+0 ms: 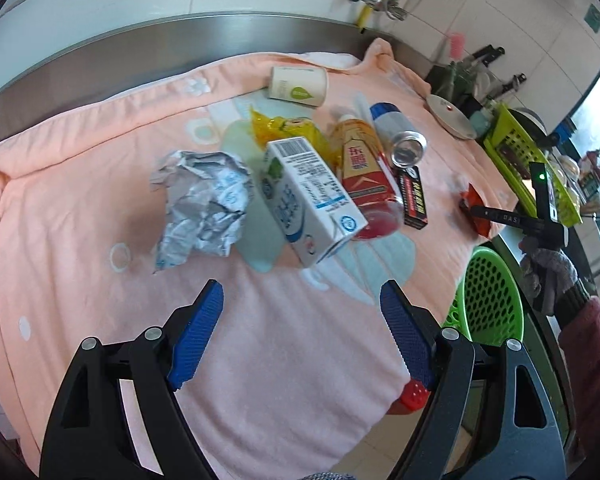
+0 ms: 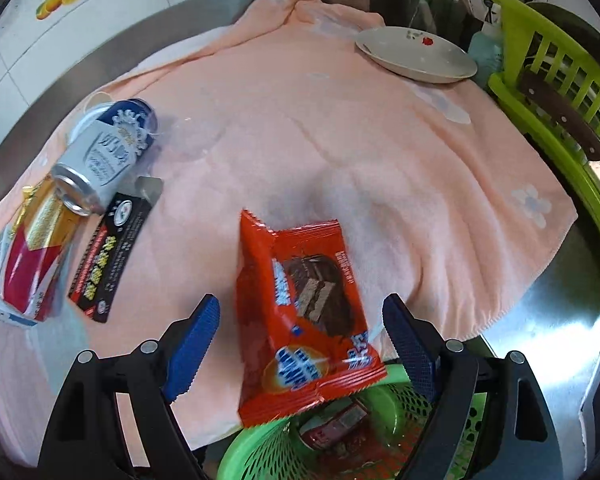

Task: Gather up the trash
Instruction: 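Grasp the orange snack wrapper with the right tool while the left tool grasps crumpled foil, then drop the orange wrapper into the basket with the right tool while the left tool drops the foil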

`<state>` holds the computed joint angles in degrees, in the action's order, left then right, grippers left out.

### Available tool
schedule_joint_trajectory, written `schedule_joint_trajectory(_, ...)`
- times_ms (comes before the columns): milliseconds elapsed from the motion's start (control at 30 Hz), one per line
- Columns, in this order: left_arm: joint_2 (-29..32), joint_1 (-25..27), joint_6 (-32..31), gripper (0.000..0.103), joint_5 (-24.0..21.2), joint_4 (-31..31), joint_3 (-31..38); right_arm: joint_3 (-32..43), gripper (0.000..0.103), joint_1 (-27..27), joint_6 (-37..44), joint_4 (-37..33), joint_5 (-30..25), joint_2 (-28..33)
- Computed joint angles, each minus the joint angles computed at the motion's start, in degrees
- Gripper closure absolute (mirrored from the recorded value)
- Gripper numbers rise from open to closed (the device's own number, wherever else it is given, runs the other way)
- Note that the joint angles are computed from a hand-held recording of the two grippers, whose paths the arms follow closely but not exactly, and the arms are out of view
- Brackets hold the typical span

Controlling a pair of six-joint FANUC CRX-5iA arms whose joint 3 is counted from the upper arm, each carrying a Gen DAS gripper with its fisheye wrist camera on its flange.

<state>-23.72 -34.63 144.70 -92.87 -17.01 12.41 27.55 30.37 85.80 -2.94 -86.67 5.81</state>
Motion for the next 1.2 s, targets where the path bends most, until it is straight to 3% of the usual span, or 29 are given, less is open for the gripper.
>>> schedule_joint_trajectory(333, -2.21, 4.59, -1.53, 0.023, -2.06, -0.54, -2.33, 1.34, 0.023, -1.25, -0.78, -1.86, -1.57, 2.65)
schedule_joint_trajectory(600, -3.75, 13.04, -6.51, 0.023, -0.8, 2.69, -5.69, -1.01, 0.042, 0.6, -1.59, 0.52, -0.83, 0.93)
schedule_joint_trajectory(667, -3.51, 15.19, -8.43, 0.023, -0.26, 3.36, -6.22, -1.87, 0.048, 1.22, -2.09, 1.1, 0.07, -0.04)
schedule_joint_trajectory(900, -2.79, 22.69, -14.69, 0.023, 1.99, 6.65, -8.73, -3.1, 0.053, 2.47, -4.06, 2.1, 1.24, -2.3)
schedule_joint_trajectory(1200, -1.02, 23.83, -20.78, 0.025, 4.53, 7.74, -9.23, -6.51, 0.053, 3.71, -8.87, 0.55, 2.02, -9.8)
